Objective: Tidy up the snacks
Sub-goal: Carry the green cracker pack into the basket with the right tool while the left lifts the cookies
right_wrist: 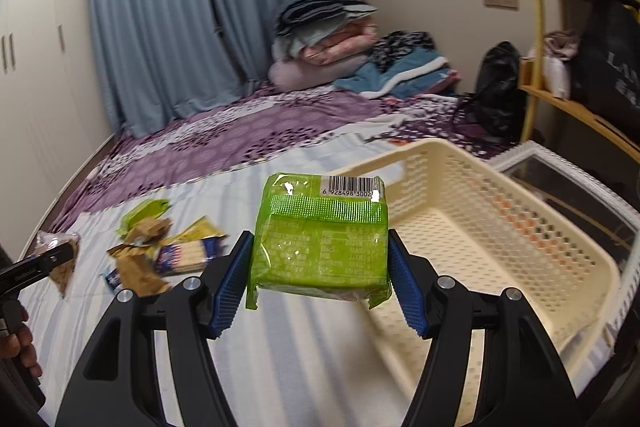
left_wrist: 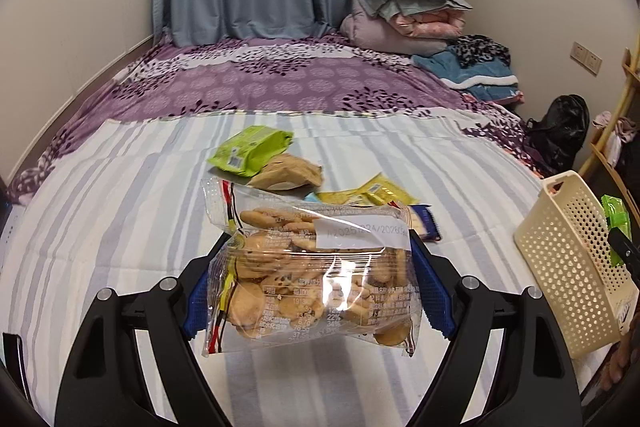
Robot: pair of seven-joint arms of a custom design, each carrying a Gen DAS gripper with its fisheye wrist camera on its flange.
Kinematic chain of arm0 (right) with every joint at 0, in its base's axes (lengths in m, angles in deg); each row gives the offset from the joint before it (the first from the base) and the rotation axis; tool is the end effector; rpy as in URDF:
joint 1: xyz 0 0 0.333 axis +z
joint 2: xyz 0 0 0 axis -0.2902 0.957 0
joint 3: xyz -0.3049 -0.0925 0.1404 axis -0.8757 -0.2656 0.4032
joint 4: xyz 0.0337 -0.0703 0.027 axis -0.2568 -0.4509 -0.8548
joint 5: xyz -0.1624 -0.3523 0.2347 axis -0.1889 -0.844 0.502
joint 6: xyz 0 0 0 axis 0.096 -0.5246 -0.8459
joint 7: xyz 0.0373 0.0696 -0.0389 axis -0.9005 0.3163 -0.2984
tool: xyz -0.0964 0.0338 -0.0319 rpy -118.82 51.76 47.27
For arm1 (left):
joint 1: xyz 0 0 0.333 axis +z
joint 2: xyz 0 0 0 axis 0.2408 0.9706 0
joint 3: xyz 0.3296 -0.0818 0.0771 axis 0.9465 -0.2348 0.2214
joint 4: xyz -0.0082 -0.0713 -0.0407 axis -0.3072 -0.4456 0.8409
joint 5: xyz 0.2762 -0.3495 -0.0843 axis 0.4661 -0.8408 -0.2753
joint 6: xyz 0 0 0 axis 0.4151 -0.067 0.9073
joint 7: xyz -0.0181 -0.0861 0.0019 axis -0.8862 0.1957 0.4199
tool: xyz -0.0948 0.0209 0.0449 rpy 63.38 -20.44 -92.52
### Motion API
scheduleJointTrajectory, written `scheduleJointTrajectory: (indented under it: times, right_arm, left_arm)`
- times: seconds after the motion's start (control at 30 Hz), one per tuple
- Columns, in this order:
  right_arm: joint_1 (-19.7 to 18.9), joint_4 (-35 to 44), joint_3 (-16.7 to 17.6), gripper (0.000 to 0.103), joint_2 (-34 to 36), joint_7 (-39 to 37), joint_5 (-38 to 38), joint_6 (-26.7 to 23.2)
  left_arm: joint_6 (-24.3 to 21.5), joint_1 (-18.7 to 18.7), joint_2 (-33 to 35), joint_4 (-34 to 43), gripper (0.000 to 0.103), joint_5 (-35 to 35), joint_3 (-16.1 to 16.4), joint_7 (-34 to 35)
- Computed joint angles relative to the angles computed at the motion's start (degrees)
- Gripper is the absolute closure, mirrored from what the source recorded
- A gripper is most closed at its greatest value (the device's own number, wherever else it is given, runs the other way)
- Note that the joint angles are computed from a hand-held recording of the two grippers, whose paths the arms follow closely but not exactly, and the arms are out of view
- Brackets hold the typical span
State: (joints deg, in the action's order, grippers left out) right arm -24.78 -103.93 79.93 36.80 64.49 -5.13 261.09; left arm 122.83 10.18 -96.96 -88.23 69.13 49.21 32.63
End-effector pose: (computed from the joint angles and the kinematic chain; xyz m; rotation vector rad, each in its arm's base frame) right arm 0.4389 -0.0009 0.4774 -1.3948 1.7922 -0.8153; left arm 0.4927 -0.1528 0.4940 -1.8029 1.7318 -0.8388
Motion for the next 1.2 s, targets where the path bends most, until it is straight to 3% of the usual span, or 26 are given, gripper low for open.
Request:
scheduleJointTrajectory:
  times: [0.37,0.47,0.57,0.73,0.9,1.03,1.2]
  right_arm:
    - [-9.48,-2.1,0.87,0.035,-0.96,2.84,-0.35,-1.42]
    - [-9.29,-2.2,-1.07,0.03,-0.53,3.12,-0.29,-0.73]
    - [-10.66,-2.48,-0.37,0.03,-0.8,3.57,-0.17,-0.34]
    - [-8.61,-2.88,-2.97,0.03,-1.13,2.23,0.05,0.18]
    - [-11.2,-2.91,-0.58,0.03,-2.4,2.16,0.26,0.03]
    - [-10.77,-2.8,-1.88,0.03,-3.2,1.49,0.12,-0.73]
    - [-12.96,-2.88,-1.27,0.03,-4.58,1.52,-0.81,-2.11]
  left_arm:
    - [-1.01,-4.11,2.87,4.81,0.019,0.05,-1.59,1.97]
    - [-1.5,-5.43,3.8,6.1,0.019,-0.51,-1.8,3.01]
    - [-2.04,-6.34,5.1,7.93,0.019,-0.46,-2.25,3.93]
    - [-2.52,-9.03,7.7,11.57,0.019,-2.04,-2.37,7.19]
    - [-2.41,-11.88,11.3,16.24,0.019,-3.98,-3.14,11.62]
    - [-1.65,-15.05,15.63,20.8,0.019,-8.92,-3.68,18.46]
    - [-2.37,-17.55,20.66,25.95,0.019,-16.48,-5.93,27.41]
